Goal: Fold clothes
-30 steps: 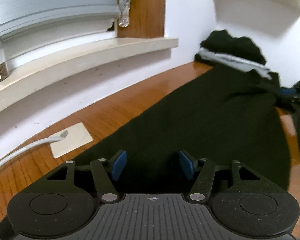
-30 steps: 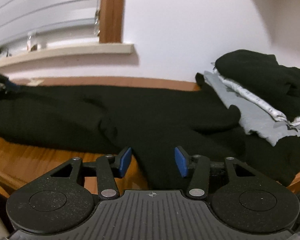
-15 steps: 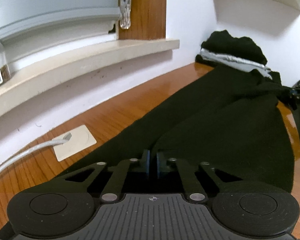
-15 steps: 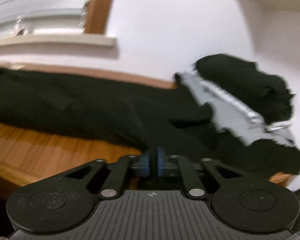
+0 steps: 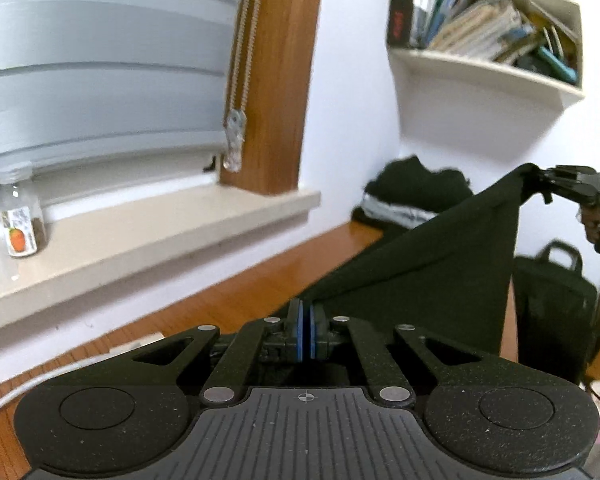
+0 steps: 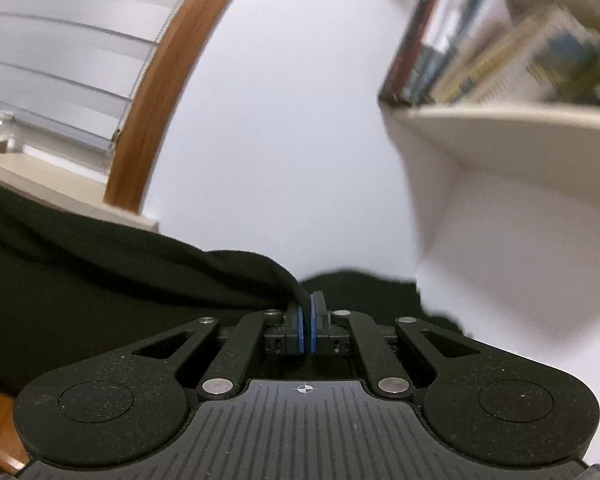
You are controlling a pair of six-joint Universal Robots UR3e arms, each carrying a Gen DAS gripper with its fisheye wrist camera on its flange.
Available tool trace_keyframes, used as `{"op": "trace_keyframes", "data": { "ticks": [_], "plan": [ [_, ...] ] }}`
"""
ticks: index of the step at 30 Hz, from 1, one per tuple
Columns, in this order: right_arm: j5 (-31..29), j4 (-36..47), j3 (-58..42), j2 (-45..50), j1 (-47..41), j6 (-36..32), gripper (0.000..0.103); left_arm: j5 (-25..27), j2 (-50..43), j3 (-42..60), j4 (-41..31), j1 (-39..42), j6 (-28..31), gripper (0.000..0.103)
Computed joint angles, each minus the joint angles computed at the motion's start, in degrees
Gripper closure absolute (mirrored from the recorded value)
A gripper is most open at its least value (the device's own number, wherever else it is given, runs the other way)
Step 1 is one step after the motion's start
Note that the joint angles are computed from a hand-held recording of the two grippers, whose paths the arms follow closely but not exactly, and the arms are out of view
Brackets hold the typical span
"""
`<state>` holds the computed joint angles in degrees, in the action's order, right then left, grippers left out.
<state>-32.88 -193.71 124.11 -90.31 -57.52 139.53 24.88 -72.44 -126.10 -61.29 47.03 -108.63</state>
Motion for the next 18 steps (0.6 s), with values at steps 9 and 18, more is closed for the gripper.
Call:
{"op": "trace_keyframes", "data": {
  "ticks": [9, 18],
  "plan": [
    [-35.54, 19.9, -49.95, 36.92, 30.6, 6.84, 0.064, 19.83, -33.36, 10.18, 43.43, -14.06, -32.92, 0.097],
    [-28.87, 19.18, -41.14, 39.8, 23.01, 12.0, 0.056, 18.43, -35.84, 7.66, 47.42, -12.56, -31.59, 0.073]
  ]
}}
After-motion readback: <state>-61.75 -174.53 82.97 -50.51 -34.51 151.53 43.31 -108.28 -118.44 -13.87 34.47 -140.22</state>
